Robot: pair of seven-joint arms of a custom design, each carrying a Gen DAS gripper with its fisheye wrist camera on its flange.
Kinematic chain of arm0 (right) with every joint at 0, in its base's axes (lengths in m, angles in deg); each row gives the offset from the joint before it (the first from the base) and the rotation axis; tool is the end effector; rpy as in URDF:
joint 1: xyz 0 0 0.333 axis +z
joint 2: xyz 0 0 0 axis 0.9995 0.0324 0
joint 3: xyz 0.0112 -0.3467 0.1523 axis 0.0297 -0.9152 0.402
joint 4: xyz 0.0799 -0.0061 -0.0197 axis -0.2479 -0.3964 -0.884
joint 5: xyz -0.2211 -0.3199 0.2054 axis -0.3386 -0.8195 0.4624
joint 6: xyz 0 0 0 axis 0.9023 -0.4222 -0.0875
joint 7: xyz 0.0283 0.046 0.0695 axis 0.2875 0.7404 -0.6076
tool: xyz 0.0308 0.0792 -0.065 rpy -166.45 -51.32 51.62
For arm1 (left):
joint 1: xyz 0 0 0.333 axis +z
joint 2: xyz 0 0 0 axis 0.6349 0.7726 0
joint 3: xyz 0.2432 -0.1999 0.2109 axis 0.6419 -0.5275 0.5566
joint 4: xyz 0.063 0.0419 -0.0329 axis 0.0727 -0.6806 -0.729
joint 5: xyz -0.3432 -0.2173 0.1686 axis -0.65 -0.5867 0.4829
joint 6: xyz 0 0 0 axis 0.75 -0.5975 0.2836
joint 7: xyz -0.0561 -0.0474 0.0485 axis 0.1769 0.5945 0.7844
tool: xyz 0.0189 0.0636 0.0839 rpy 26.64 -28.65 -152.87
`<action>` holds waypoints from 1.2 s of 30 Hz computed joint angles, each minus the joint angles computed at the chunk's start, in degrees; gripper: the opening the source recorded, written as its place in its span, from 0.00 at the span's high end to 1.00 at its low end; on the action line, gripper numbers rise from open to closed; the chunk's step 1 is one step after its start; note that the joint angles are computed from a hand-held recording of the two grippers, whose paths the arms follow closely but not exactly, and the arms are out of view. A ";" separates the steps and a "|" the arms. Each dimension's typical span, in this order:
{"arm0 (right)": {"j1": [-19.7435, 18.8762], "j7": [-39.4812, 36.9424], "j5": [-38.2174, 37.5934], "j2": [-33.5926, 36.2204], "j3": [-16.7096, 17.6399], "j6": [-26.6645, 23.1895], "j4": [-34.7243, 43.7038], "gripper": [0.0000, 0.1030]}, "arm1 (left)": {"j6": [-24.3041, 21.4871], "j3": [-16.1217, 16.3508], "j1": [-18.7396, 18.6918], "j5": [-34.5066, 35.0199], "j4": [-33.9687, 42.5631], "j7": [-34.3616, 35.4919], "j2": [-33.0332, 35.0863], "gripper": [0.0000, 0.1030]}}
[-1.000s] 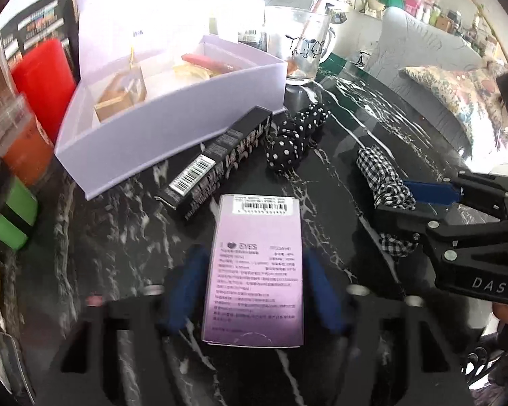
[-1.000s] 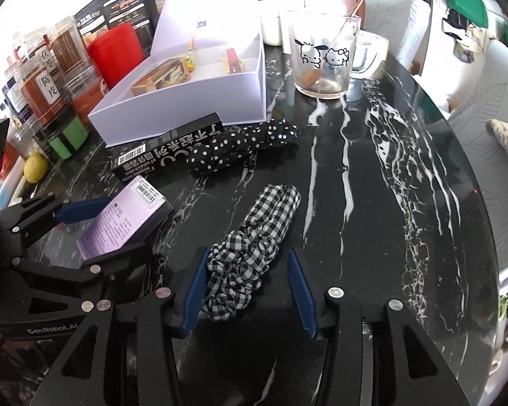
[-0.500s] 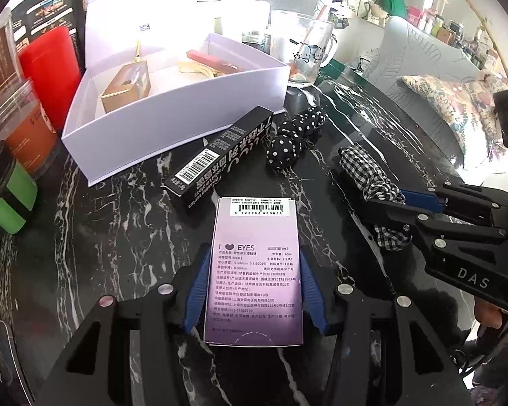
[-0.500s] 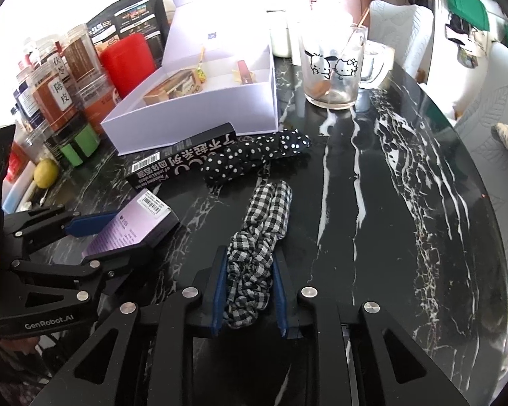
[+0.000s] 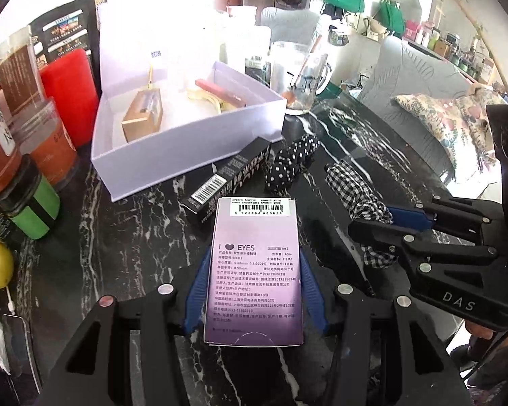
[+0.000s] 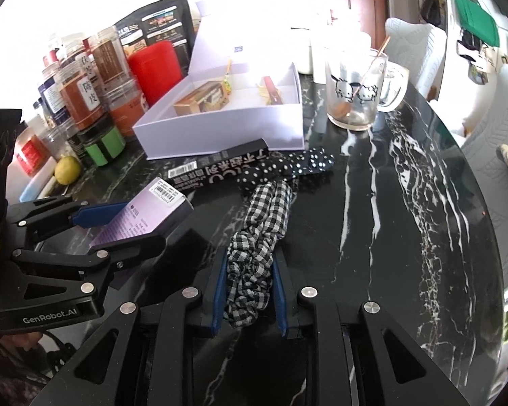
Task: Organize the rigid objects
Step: 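Carry the card box and gingham scrunchie toward the lavender box with both tools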
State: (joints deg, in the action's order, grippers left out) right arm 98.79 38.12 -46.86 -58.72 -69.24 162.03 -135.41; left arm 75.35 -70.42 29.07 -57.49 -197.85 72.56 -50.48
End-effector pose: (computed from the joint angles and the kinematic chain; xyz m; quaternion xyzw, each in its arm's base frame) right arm 0.6511 0.1681 0.4959 -0.8151 0.4572 -0.0949 0.3429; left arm 0.6197 -0.2305 0.5053 -0.6419 0.6910 -0.2690 0.1953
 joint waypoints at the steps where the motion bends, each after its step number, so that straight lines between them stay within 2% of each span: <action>1: -0.06 -0.45 0.42 -0.18 0.11 -0.05 -0.04 0.77 | 0.17 0.20 -0.13 0.82 -0.11 -0.70 -0.29 0.51; 13: 0.70 -3.55 4.06 -2.02 0.00 -1.33 0.74 0.77 | 0.77 0.26 0.77 4.47 0.37 -3.86 -2.67 0.51; 23: 1.38 -4.48 4.95 -1.15 0.01 -1.62 4.05 0.77 | 1.11 0.65 1.69 5.49 3.79 -3.96 -1.62 0.51; 28: 1.52 -3.42 3.04 0.47 0.26 -1.02 6.83 0.77 | 2.09 1.47 1.88 6.69 6.34 -4.48 0.08 0.51; 36: 0.94 0.21 -2.06 5.17 1.29 -1.99 13.13 0.77 | 2.13 2.03 2.30 1.97 11.02 0.78 3.81 0.51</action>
State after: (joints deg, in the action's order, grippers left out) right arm 99.72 38.33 -48.93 -53.56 -67.96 160.03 -122.27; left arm 77.49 -68.39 31.37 -55.52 -186.82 73.34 -46.67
